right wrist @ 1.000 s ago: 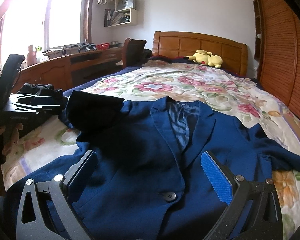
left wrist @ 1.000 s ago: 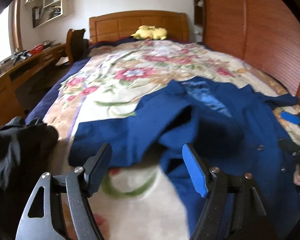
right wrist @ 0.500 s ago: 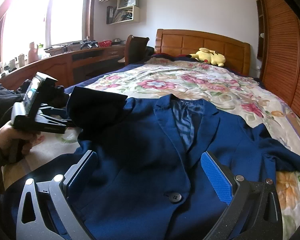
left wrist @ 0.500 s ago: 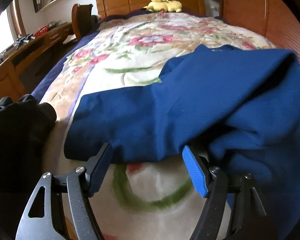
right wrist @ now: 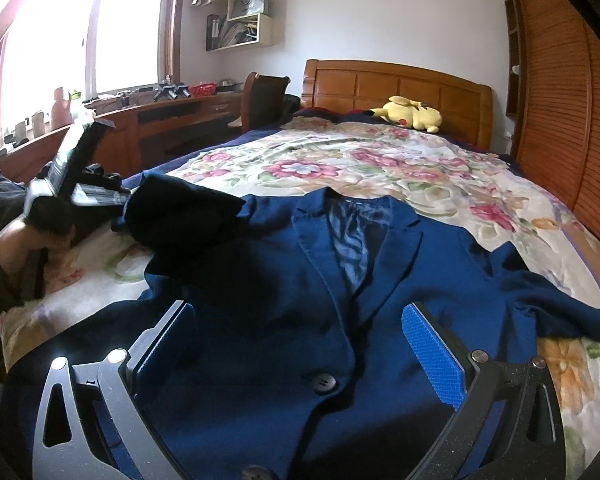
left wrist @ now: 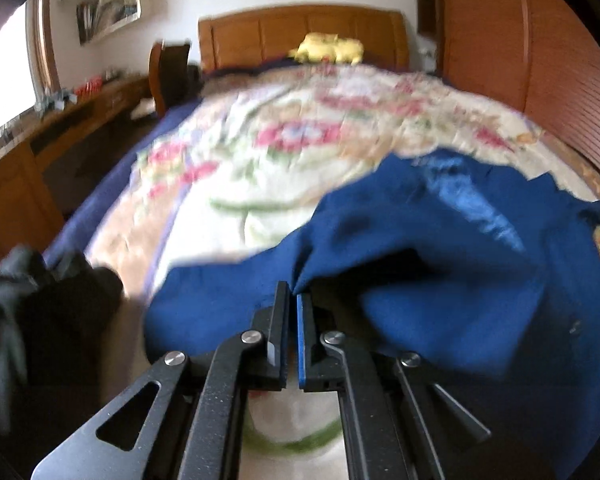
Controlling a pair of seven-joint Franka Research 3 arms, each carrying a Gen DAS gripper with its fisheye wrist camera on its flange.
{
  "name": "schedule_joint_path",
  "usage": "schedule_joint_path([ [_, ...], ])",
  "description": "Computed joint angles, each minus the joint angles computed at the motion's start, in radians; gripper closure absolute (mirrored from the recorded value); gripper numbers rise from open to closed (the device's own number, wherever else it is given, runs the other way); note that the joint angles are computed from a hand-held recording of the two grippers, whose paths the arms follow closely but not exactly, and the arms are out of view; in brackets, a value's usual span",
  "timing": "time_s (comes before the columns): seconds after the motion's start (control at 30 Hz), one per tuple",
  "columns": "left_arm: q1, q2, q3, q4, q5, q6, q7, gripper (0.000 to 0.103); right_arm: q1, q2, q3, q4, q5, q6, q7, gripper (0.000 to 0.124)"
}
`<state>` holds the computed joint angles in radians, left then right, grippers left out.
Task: Fold large clothes
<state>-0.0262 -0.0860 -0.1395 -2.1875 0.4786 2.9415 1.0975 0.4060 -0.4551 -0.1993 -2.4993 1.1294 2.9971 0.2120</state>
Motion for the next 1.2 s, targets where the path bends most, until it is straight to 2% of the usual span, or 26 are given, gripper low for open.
schedule_joint_path([
  [0.2, -0.039, -0.047, -0.037, 0.029, -0.003, -0.003, 0.032, 0.1, 0.002, -0.016, -0.012, -0.007, 0.02, 0.008, -0.014, 0.021],
  [0.37, -0.091, -0.028, -0.06, 0.062, -0.023, -0.019, 0.071, 0.1, 0.009, -0.034, -0.022, -0.018, 0.043, 0.017, -0.032, 0.021],
  [0.6, -0.142, -0.043, -0.077, 0.025, -0.047, -0.054, 0.069, 0.099, -0.003, -0.047, -0.025, -0.029, 0.039, 0.016, -0.027, 0.021],
  [0.7, -0.188, -0.077, -0.042, -0.035, -0.185, -0.013, 0.155, 0.088, -0.005, -0.05, -0.029, -0.033, 0.033, 0.015, -0.022, 0.021],
  [0.73, -0.193, -0.094, -0.037, -0.06, -0.213, 0.004, 0.16, 0.079, -0.006, -0.05, -0.031, -0.033, 0.03, 0.012, -0.021, 0.021],
  [0.77, -0.19, -0.107, -0.04, -0.08, -0.216, 0.018, 0.152, 0.071, -0.007, -0.05, -0.027, -0.033, 0.028, 0.013, -0.014, 0.021],
  [0.83, -0.162, -0.143, -0.059, -0.129, -0.184, 0.061, 0.109, 0.061, -0.005, -0.051, -0.027, -0.034, 0.026, 0.012, -0.008, 0.021],
  [0.9, -0.153, -0.173, -0.063, -0.165, -0.164, 0.077, 0.09, 0.059, -0.004, -0.055, -0.023, -0.037, 0.021, 0.012, 0.0, 0.021],
  [0.93, -0.155, -0.178, -0.059, -0.173, -0.163, 0.077, 0.091, 0.054, -0.002, -0.054, -0.029, -0.034, 0.018, 0.007, -0.002, 0.021],
  [1.0, -0.14, -0.201, -0.064, -0.203, -0.147, 0.094, 0.072, 0.043, 0.001, -0.05, -0.027, -0.033, 0.015, 0.009, -0.002, 0.021],
  [1.07, -0.132, -0.227, -0.062, -0.24, -0.139, 0.13, 0.056, 0.027, 0.001, -0.043, -0.028, -0.03, 0.01, 0.006, 0.0, 0.021],
  [1.2, -0.137, -0.269, -0.04, -0.307, -0.152, 0.185, 0.045, 0.026, -0.008, -0.028, -0.017, -0.022, -0.006, 0.002, 0.024, 0.021],
])
